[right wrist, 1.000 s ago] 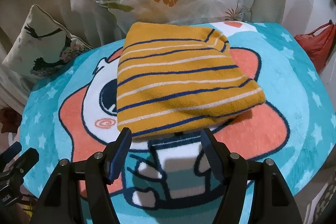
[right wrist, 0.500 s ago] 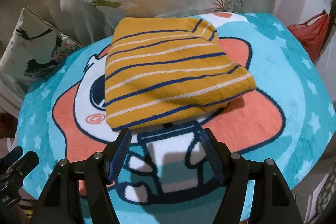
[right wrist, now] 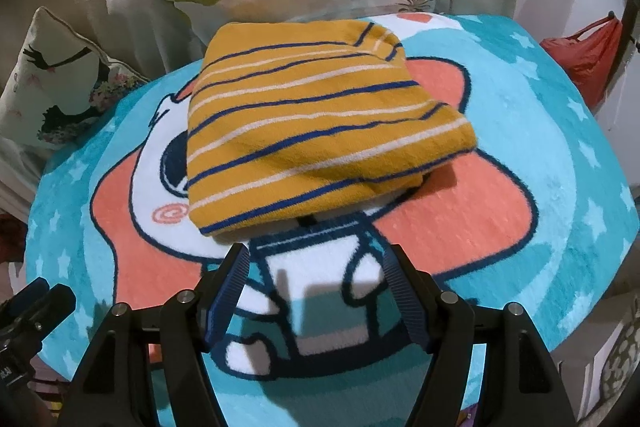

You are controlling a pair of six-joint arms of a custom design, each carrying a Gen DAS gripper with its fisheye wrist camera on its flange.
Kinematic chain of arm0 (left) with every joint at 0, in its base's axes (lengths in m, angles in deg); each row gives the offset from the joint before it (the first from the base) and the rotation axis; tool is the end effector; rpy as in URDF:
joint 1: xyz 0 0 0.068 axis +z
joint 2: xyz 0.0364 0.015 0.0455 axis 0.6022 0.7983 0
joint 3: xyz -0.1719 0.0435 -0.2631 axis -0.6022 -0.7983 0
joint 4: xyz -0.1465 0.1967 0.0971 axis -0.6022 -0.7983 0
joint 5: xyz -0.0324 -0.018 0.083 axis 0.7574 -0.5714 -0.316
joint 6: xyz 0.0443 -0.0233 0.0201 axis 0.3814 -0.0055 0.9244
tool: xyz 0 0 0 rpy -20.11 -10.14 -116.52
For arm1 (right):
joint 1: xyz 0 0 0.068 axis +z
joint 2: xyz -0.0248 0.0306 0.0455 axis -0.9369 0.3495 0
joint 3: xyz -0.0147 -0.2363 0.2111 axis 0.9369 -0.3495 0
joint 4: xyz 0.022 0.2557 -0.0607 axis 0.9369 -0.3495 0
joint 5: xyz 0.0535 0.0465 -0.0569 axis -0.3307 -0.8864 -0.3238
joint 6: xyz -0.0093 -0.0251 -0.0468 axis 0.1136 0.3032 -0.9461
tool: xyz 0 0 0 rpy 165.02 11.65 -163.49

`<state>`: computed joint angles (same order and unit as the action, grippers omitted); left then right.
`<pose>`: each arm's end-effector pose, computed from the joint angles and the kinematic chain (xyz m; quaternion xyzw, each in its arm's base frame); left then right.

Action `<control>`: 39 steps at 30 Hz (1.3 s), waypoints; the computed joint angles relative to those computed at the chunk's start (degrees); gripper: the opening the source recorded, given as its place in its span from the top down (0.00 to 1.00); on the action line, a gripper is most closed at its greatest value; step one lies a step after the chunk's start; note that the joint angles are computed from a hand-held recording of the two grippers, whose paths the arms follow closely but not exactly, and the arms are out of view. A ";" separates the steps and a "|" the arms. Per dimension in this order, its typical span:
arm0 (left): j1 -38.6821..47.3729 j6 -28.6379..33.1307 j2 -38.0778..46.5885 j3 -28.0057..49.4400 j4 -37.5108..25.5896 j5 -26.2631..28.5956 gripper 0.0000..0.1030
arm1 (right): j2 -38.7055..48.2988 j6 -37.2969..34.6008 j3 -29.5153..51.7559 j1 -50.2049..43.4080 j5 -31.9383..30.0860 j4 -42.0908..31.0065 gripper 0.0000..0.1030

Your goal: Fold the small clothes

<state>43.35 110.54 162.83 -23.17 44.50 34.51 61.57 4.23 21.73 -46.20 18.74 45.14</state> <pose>0.3585 0.0267 0.1913 0.2066 0.9457 -0.1265 0.2169 0.2735 0.1055 0.1100 0.3018 0.9169 0.0087 0.2609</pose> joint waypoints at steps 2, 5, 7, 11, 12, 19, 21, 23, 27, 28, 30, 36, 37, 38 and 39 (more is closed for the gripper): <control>-0.15 0.28 -0.03 0.02 -0.43 0.58 0.05 | -0.34 0.60 -0.50 0.03 0.34 -0.23 0.28; -0.38 0.70 -0.03 -0.13 -0.84 0.93 0.05 | -0.68 1.52 -1.24 0.03 0.63 -0.57 0.27; -0.46 0.93 0.11 -0.13 -1.13 1.01 0.05 | -0.69 2.45 -1.39 0.35 0.84 -0.98 0.27; -0.15 1.17 0.76 0.03 -1.80 1.43 0.05 | -0.13 3.07 -1.33 0.84 0.69 -1.53 0.27; -0.18 0.86 0.75 -0.16 -1.55 1.43 0.05 | 0.12 3.00 -1.23 0.95 0.56 -1.49 0.27; 0.69 -2.07 -1.74 -2.01 1.46 3.34 0.05 | 1.66 0.51 -0.19 1.71 -0.54 -0.55 0.27; 0.77 -3.41 -3.50 -2.88 3.00 3.81 0.05 | 0.94 -1.30 -0.52 0.98 -0.68 0.18 0.27; 0.39 -5.31 -5.69 -4.34 5.65 3.74 0.05 | 0.02 -2.89 -1.13 0.14 -0.63 1.03 0.27; -1.17 -10.80 -12.05 -9.05 14.12 1.25 0.05 | -2.19 -6.94 -3.01 -2.71 -2.08 3.31 0.26; -1.56 -12.57 -14.26 -10.67 16.67 0.71 0.05 | -2.75 -7.84 -3.51 -3.56 -2.67 3.72 0.26; -2.12 -15.90 -18.09 -13.11 20.73 0.25 0.05 | -3.98 -9.62 -4.54 -5.52 -4.08 4.70 0.26; -3.77 -23.92 -24.64 -16.21 27.79 -1.62 0.04 | -7.45 -16.37 -7.12 -10.54 -6.84 6.60 0.26; -4.46 -25.01 -25.46 -16.67 29.00 -2.87 0.04 | -7.99 -17.65 -7.92 -11.76 -7.73 7.42 0.26; -4.88 -25.33 -26.08 -17.12 29.68 -3.63 0.03 | -8.33 -18.61 -8.48 -12.69 -8.47 8.00 0.26; -5.59 -25.59 -26.72 -17.49 30.43 -4.76 0.03 | -8.73 -19.77 -9.22 -13.75 -9.30 8.76 0.26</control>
